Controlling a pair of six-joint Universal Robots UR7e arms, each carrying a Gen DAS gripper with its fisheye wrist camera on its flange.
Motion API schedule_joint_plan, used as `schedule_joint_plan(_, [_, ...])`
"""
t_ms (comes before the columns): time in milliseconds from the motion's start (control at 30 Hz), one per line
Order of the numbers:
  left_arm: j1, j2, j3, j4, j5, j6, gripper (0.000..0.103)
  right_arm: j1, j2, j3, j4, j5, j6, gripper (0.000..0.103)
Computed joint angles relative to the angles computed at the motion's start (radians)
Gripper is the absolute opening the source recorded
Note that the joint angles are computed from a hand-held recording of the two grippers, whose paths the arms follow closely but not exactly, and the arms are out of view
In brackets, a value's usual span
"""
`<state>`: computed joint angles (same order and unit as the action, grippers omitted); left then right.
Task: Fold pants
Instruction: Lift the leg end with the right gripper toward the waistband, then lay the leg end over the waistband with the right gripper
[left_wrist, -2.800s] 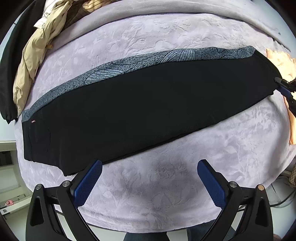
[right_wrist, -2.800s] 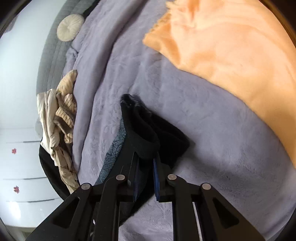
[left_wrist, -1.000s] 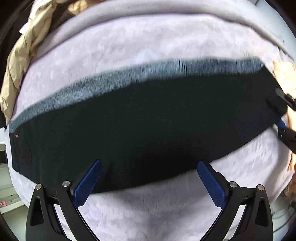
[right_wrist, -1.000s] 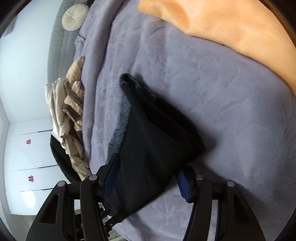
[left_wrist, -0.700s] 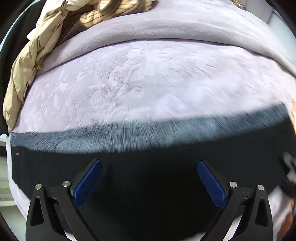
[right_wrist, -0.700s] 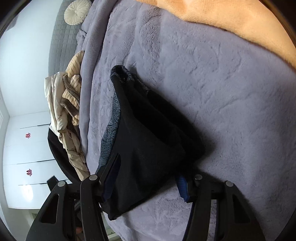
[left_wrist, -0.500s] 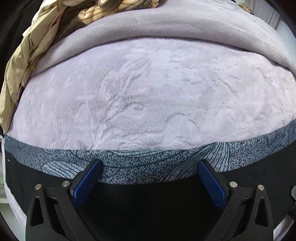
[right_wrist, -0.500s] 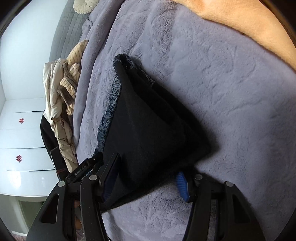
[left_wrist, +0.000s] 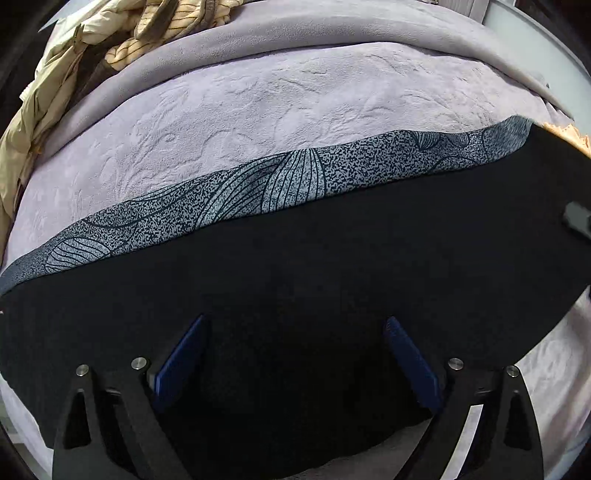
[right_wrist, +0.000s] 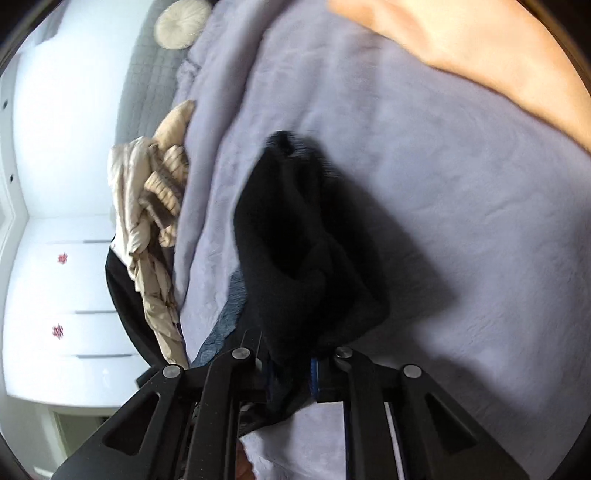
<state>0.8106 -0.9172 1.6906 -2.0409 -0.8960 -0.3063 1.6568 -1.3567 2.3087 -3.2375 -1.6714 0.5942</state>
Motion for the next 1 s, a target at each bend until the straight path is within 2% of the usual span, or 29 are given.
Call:
schedule_joint_plan(100, [-0.012,0.006,-0.016,0.035,-0.048,-0.02,0.097,0.086,0.023,-0.078,0.076,-0.081,-0.059,0.014])
schedule_joint_plan(167, [0.005,-0.015,-0.05,0.088,-0.083,-0.006,0.097,0.145,0.046,-0.133,0.117,-0.132,-0.092,0.014])
schedule_joint_plan(300, [0.011,-0.128,-0.015,0.085,-0.117,-0.019,0.097,0.271,0.108,-0.267,0.245,-0.246,-0.167,0.014])
schedule_joint_plan(333, [0.017,-0.161,-0.005,0.091,-0.11,-0.015,0.097,0.314,0.142,-0.32,0.304,-0.292,-0.194,0.014])
schedule_joint_plan(400, [0.036,-0.227,0.002,0.125,-0.084,-0.016,0.097,0.365,0.201,-0.395,0.375,-0.333,-0.215,0.014])
schedule_joint_plan(500, [0.085,-0.307,-0.022,0.204,-0.054,-0.025,0.097,0.427,0.326,-0.515,0.475,-0.358,-0.242,0.015])
schedule_joint_plan(567, [0.128,-0.343,-0.056,0.27,-0.034,-0.041,0.097,0.456,0.435,-0.607,0.548,-0.369,-0.26,0.015])
schedule_joint_plan(667, [0.187,-0.385,-0.093,0.346,0.051,-0.056,0.097,0.487,0.617,-0.762,0.664,-0.405,-0.283,0.015])
schedule_joint_plan(700, [0.208,-0.392,-0.108,0.374,0.072,-0.06,0.097,0.498,0.691,-0.827,0.729,-0.439,-0.274,0.016])
schedule_joint_plan(800, [0.258,-0.409,-0.145,0.428,0.098,-0.053,0.097,0.535,0.827,-0.961,0.922,-0.598,-0.209,0.025])
schedule_joint_plan(833, [0.264,-0.407,-0.157,0.44,0.104,-0.049,0.097,0.556,0.867,-1.012,1.0,-0.668,-0.188,0.032])
schedule_joint_plan(867, [0.273,-0.41,-0.165,0.448,0.109,-0.039,0.097,0.571,0.884,-1.041,1.041,-0.696,-0.184,0.037])
schedule_joint_plan(900, [0.276,-0.413,-0.168,0.448,0.108,-0.032,0.097,0.584,0.884,-1.046,1.048,-0.702,-0.195,0.047])
schedule_joint_plan(933, [0.281,-0.42,-0.171,0.445,0.101,-0.024,0.097,0.593,0.872,-1.034,1.033,-0.692,-0.209,0.053])
schedule_joint_plan(967, [0.282,-0.427,-0.18,0.45,0.087,-0.018,0.097,0.6,0.846,-1.005,0.997,-0.664,-0.222,0.055])
schedule_joint_plan(1000, [0.287,-0.423,-0.193,0.441,0.063,-0.003,0.097,0.598,0.807,-0.963,0.949,-0.603,-0.219,0.059])
